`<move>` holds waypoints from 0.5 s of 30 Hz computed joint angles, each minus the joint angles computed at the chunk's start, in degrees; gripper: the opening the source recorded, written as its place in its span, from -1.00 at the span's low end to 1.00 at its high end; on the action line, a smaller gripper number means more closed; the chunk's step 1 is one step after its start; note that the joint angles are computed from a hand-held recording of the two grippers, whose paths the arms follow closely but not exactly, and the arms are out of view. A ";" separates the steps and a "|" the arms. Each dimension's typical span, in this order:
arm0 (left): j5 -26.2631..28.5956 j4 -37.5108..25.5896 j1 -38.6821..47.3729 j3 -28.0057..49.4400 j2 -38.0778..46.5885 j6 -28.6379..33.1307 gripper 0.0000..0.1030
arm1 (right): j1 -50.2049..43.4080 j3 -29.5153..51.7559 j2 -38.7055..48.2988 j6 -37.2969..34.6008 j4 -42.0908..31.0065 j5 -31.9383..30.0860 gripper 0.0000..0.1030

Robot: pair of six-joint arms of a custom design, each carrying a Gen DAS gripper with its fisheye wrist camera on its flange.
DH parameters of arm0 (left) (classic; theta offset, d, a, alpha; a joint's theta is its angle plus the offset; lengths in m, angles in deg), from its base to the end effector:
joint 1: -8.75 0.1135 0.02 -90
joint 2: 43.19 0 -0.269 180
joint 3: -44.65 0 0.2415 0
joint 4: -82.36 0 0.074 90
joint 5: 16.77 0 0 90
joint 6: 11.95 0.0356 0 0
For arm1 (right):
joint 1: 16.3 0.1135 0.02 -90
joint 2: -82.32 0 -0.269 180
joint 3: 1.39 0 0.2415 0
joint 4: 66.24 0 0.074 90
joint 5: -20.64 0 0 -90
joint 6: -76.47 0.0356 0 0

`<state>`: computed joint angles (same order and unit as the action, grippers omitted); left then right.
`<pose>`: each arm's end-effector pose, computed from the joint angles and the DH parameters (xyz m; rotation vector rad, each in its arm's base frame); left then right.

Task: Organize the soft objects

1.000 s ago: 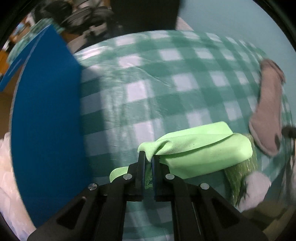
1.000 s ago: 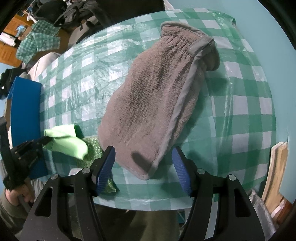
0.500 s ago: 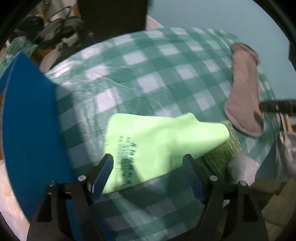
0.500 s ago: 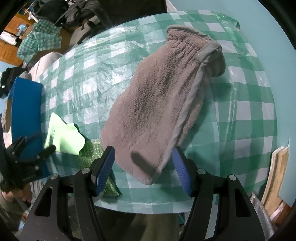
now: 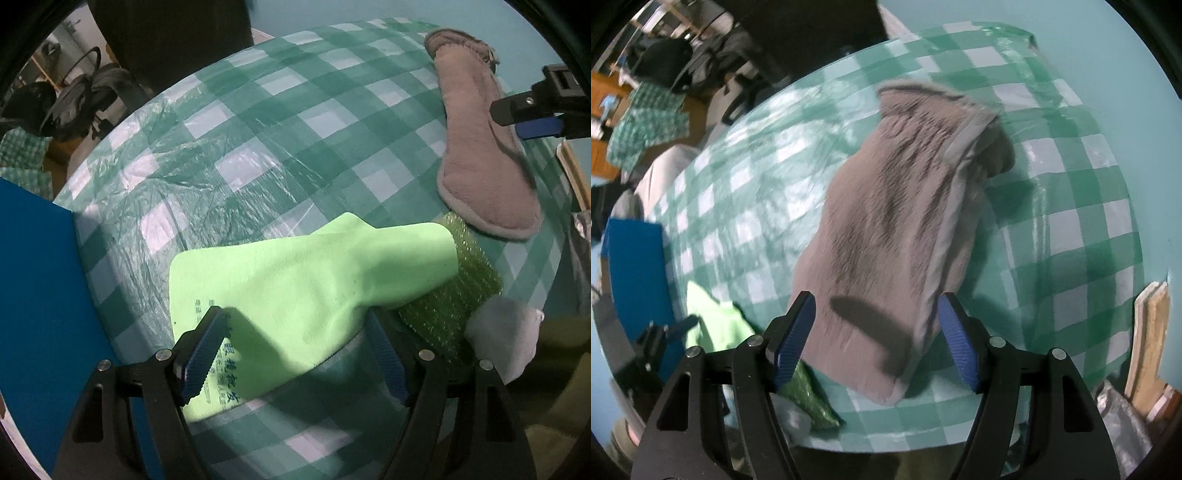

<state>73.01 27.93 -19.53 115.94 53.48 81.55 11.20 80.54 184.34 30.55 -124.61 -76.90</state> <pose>0.2544 -0.1367 0.1693 0.8117 2.8534 -0.0512 0.2858 0.1541 0.1866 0.4178 3.0073 0.3417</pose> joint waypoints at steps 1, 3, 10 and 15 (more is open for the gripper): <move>0.09 0.15 0.24 -0.16 -0.15 -0.18 0.52 | -0.33 0.09 0.20 0.25 0.12 0.18 0.34; 0.48 0.02 0.11 -1.13 -1.50 -1.00 0.52 | -0.99 0.75 1.27 0.49 0.07 0.71 0.34; 1.73 1.11 2.81 -0.22 -0.99 -1.78 0.12 | -1.37 4.17 6.25 -0.41 -0.67 1.17 0.35; 2.34 1.06 5.82 1.08 -0.07 -2.38 -0.54 | -0.61 8.00 10.53 -0.94 -2.32 2.42 0.40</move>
